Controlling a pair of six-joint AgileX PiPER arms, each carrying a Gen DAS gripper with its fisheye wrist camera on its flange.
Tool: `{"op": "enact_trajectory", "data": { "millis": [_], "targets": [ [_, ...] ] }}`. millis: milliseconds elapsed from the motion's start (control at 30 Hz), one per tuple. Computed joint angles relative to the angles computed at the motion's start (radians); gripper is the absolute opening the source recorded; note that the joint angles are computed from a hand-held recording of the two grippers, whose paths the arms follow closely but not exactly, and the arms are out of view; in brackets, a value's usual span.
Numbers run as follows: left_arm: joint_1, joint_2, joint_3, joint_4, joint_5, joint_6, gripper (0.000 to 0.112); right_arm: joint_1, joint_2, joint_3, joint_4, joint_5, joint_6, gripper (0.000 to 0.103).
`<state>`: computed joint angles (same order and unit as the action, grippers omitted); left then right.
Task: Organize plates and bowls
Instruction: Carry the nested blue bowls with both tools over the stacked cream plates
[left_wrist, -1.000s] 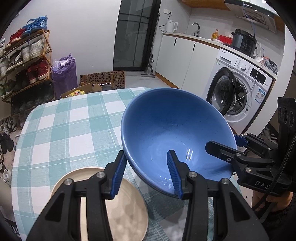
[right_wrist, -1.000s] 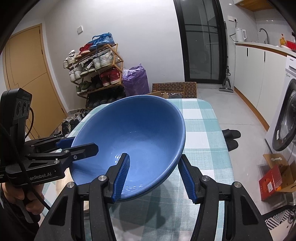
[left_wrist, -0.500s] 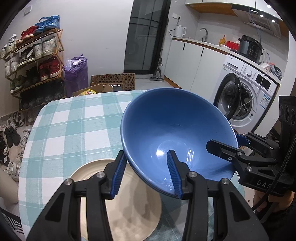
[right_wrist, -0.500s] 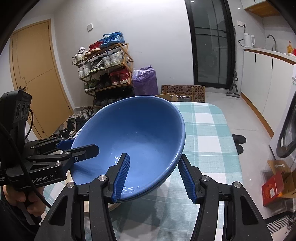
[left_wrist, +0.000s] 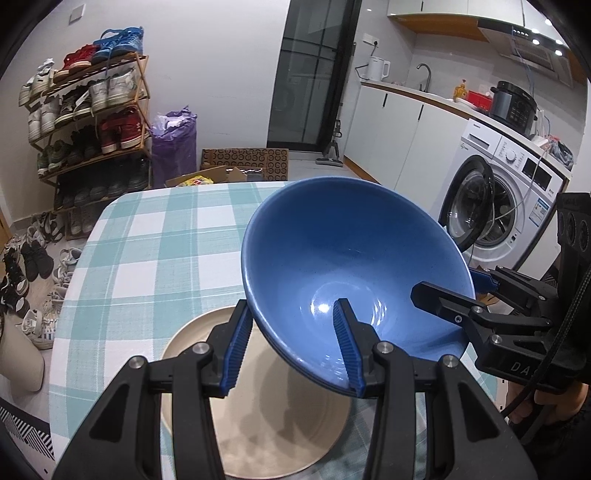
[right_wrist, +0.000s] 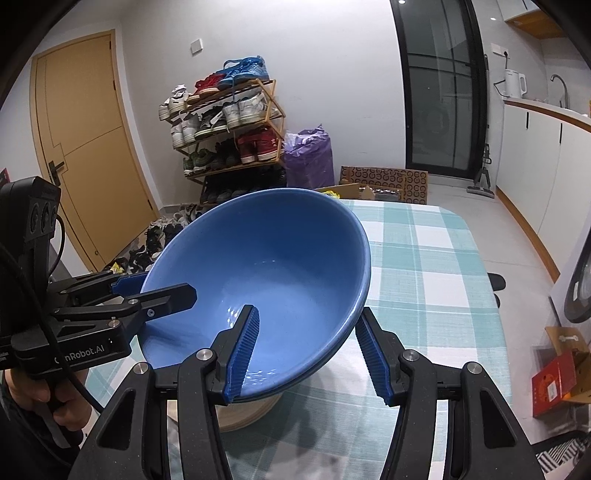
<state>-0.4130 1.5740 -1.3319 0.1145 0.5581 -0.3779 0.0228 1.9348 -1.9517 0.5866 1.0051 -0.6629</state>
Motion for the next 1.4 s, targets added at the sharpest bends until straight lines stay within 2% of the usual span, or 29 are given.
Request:
{"op": "enact_trajectory", "data": {
  "millis": [567, 1400],
  "targets": [
    [0.087, -0.072, 0.123, -0.014, -0.032, 0.01, 0.044, 0.092, 0.031, 0.011, -0.002, -0.013, 0.008, 0.056],
    [0.164, -0.057, 0.197, -0.053, -0.07, 0.049, 0.044, 0.166, 0.111, -0.004, -0.019, -0.018, 0.023, 0.056]
  ]
}}
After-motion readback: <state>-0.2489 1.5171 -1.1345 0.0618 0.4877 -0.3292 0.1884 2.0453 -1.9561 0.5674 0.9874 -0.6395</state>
